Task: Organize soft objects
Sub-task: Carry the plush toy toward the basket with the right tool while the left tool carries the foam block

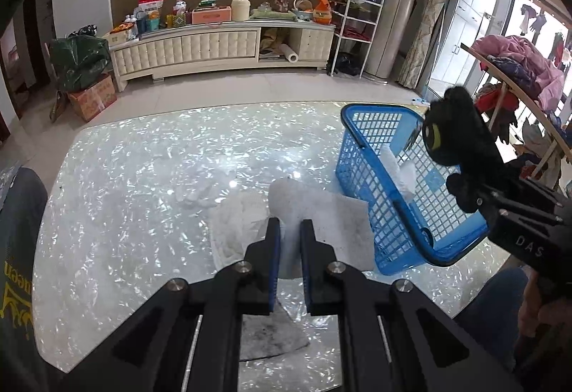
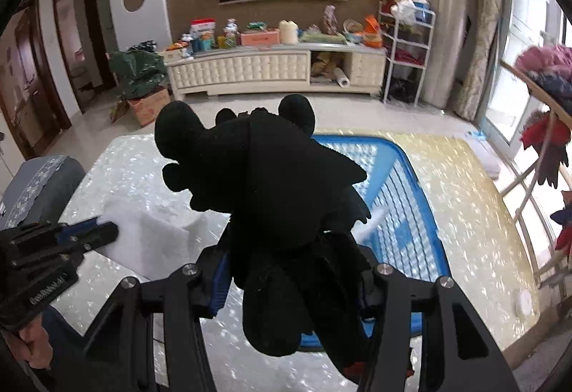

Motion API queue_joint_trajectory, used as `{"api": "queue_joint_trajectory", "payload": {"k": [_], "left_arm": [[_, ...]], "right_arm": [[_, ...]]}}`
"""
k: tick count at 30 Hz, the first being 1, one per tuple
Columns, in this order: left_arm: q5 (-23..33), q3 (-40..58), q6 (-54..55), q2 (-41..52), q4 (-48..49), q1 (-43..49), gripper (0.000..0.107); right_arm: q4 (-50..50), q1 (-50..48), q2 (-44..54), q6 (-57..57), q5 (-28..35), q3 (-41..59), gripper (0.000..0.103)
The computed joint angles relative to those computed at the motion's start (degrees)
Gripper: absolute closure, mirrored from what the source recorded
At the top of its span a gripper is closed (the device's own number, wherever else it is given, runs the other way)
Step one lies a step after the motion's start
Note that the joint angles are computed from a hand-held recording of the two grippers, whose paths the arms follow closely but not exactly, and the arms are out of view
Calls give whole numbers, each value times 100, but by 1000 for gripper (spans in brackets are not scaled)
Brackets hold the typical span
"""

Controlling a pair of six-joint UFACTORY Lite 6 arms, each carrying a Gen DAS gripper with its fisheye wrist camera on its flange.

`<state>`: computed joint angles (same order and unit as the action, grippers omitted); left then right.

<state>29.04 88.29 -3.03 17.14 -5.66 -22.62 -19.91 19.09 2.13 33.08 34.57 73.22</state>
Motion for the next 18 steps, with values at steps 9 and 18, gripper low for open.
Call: {"api": "queue_joint_trajectory", "payload": {"k": [9, 18], "left_arm": [[129, 407, -282, 254, 266, -300, 98], [481, 1767, -159, 974, 352, -639, 97]], "right_arm": [[-26, -293, -126, 111, 210, -376, 53], [-16, -485, -201, 148, 453, -515, 53]]}}
